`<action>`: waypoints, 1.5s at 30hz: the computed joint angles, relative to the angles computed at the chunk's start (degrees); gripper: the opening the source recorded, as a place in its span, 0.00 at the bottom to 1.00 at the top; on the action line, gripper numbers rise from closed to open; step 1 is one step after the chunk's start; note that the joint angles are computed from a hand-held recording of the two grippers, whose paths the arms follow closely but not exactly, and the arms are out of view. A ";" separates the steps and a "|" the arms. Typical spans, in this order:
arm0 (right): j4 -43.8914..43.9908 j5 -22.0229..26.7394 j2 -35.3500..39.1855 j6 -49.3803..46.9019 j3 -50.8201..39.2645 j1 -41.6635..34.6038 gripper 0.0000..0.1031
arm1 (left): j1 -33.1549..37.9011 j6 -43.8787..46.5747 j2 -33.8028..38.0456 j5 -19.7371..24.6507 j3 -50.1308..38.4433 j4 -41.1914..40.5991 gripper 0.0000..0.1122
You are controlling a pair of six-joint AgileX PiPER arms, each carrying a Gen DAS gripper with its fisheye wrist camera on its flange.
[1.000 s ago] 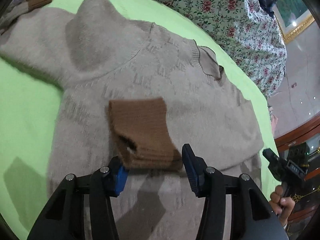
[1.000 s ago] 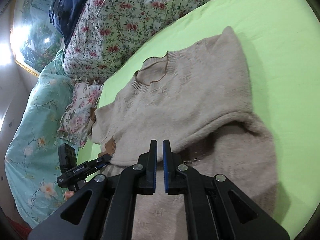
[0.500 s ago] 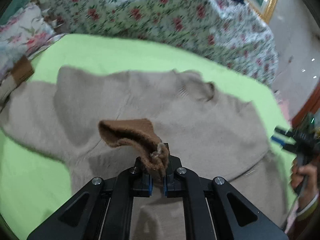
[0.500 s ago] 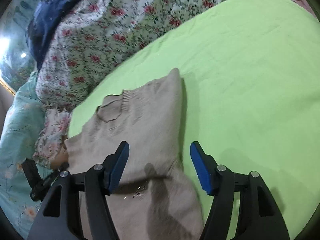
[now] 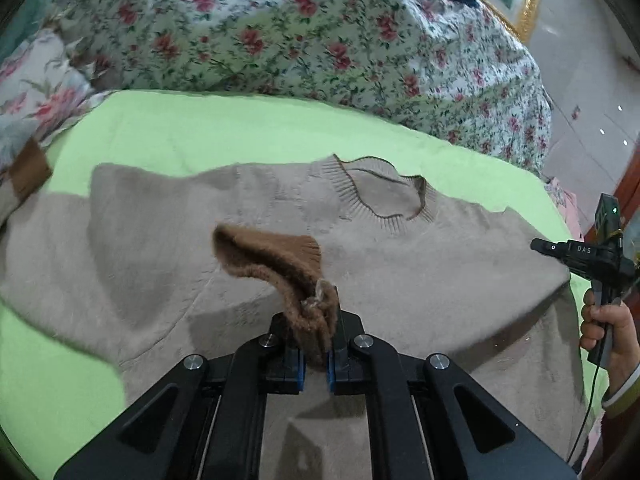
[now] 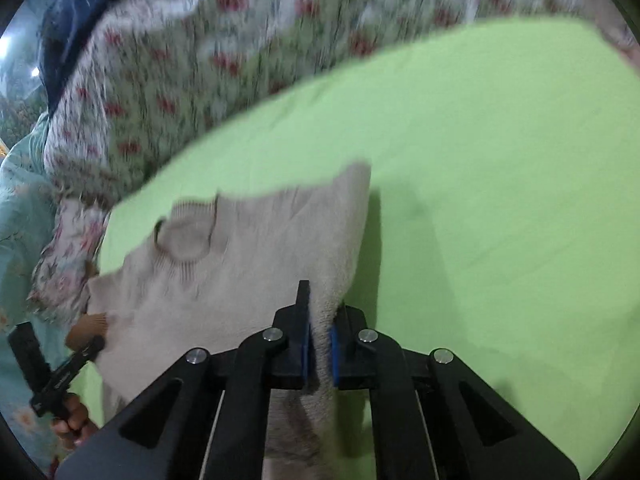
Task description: Fold small clothes
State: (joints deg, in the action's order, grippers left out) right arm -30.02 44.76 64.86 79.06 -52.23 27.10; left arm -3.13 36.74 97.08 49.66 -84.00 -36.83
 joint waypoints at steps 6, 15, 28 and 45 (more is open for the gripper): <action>0.00 -1.70 -0.90 2.15 4.38 -1.06 0.08 | -1.93 -2.52 3.67 0.17 -0.93 4.56 0.06; -12.79 21.00 4.99 12.78 -7.61 16.43 0.21 | 0.79 -3.40 4.05 3.52 -1.12 4.72 0.15; -4.82 19.93 3.51 14.48 -3.65 19.19 0.06 | 5.23 -1.29 0.16 5.33 3.07 6.04 0.22; -15.99 6.79 12.89 40.50 -7.35 40.40 0.46 | 15.89 -16.23 21.33 2.50 -35.55 34.61 0.56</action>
